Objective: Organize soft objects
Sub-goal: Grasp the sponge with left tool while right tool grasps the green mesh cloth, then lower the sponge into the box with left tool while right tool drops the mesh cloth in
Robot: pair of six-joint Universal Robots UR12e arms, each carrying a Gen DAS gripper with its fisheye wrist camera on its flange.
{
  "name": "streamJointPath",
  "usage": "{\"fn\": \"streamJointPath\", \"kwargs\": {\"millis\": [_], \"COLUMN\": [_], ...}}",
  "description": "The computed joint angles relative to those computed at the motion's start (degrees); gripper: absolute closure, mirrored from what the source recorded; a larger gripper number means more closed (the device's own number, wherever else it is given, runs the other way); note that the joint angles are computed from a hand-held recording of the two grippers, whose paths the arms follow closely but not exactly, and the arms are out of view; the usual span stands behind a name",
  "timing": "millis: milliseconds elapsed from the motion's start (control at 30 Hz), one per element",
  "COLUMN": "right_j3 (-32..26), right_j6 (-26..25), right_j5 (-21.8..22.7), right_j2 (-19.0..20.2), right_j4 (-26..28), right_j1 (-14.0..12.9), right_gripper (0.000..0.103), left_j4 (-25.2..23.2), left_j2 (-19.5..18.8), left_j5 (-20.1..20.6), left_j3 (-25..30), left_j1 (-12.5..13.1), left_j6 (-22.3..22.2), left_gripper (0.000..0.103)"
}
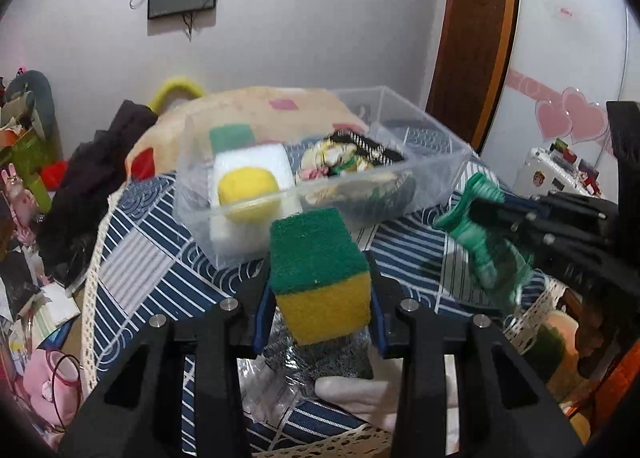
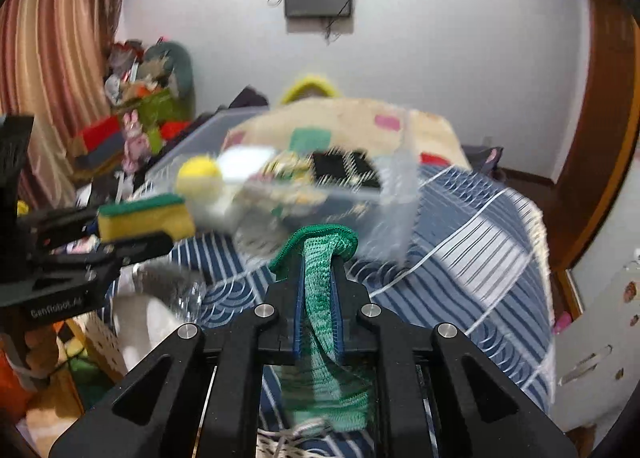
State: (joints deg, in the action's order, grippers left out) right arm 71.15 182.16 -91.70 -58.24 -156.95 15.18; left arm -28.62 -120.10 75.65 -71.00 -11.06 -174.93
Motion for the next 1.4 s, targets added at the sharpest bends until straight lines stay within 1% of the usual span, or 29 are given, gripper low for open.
{"fn": "streamJointPath", "kwargs": {"millis": [267, 367, 433, 567, 700, 833, 933, 1100, 1167, 1200, 1300, 1367, 1400], "right_j3": [-2.81, -4.08, -4.96, -7.89, -11.09, -13.32, -14.61, -16.79, -17.4, -17.9, -18.94, -18.92, -18.68], "right_j6": [1.54, 1.26, 1.03, 0.8, 0.61, 0.75, 0.51, -1.45, -2.28, -2.56, -2.78, -3.0, -3.02], "right_j5": [-2.59, -3.28, -3.79, -4.66, -5.71, -6.67, -7.06, -7.8, -8.4, -8.53, -7.87, -8.37, -8.0], "right_j2": [1.02, 1.55, 1.98, 3.64, 5.59, 7.09, 8.05, 9.5, 9.96, 10.25, 10.81, 10.71, 10.47], "right_j4": [-5.2, -7.04, -8.0, -8.95, -8.74, -7.53, -5.45, 0.31, 2.46, 3.7, 7.59, 8.58, 8.66], "right_j1": [0.21, 0.22, 0.29, 0.42, 0.48, 0.51, 0.56, 0.62, 0.65, 0.61, 0.36, 0.42, 0.39], "right_gripper": [0.093, 0.093, 0.093, 0.093, 0.093, 0.093, 0.093, 0.093, 0.093, 0.093, 0.092, 0.091, 0.088], "left_j4": [4.22, 5.46, 5.6, 5.62, 4.18, 1.1, -2.46, -8.36, -10.33, -11.57, -13.58, -13.93, -14.02], "left_j2": [-0.1, -0.93, -1.63, -3.38, -5.67, -7.8, -9.61, -12.24, -12.87, -13.15, -13.32, -13.54, -13.41], "left_j5": [-0.08, 0.08, 0.2, 1.65, 2.13, 1.42, 0.85, 1.2, 1.09, 0.38, -0.79, -0.87, -1.03], "left_j3": [1.18, 2.85, 4.18, 7.38, 11.42, 14.99, 17.84, 21.76, 22.69, 23.13, 23.41, 23.71, 23.52], "left_j1": [0.19, 0.23, 0.29, 0.15, -0.04, -0.17, -0.43, -1.17, -1.37, -1.35, -1.29, -1.25, -1.22], "left_j6": [-1.17, -1.9, -2.5, -3.24, -3.46, -3.61, -3.38, -1.91, -1.15, -0.98, -1.37, -1.48, -1.46], "left_gripper": [0.064, 0.064, 0.064, 0.064, 0.064, 0.064, 0.064, 0.064, 0.064, 0.064, 0.064, 0.064, 0.062]}}
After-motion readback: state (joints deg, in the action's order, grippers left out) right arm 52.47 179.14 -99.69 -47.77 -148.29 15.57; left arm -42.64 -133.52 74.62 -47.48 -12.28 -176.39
